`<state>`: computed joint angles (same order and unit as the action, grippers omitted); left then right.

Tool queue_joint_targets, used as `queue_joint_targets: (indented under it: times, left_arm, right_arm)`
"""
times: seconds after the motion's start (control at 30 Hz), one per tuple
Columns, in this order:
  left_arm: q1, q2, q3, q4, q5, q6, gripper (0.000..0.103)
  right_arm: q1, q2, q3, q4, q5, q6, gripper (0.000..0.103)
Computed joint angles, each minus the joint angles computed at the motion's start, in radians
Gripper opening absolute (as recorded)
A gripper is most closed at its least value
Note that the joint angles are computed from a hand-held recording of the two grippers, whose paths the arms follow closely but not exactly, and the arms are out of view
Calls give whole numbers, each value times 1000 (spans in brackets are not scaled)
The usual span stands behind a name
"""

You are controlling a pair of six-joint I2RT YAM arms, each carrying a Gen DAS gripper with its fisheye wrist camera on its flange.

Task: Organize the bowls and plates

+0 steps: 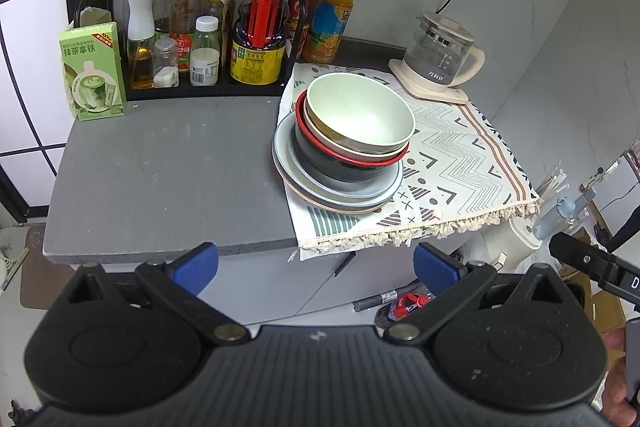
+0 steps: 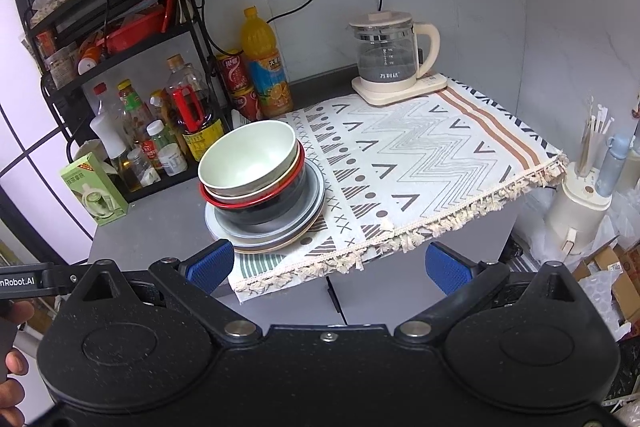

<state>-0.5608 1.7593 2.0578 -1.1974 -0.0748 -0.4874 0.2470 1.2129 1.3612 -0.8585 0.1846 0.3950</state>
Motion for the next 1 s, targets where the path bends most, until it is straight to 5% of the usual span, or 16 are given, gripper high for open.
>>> queue_joint_targets:
  times: [1.0]
  left_arm:
    - [4, 14, 35, -11, -2, 51, 103]
  right_arm:
    - [-10, -16, -9, -1, -10, 10, 103]
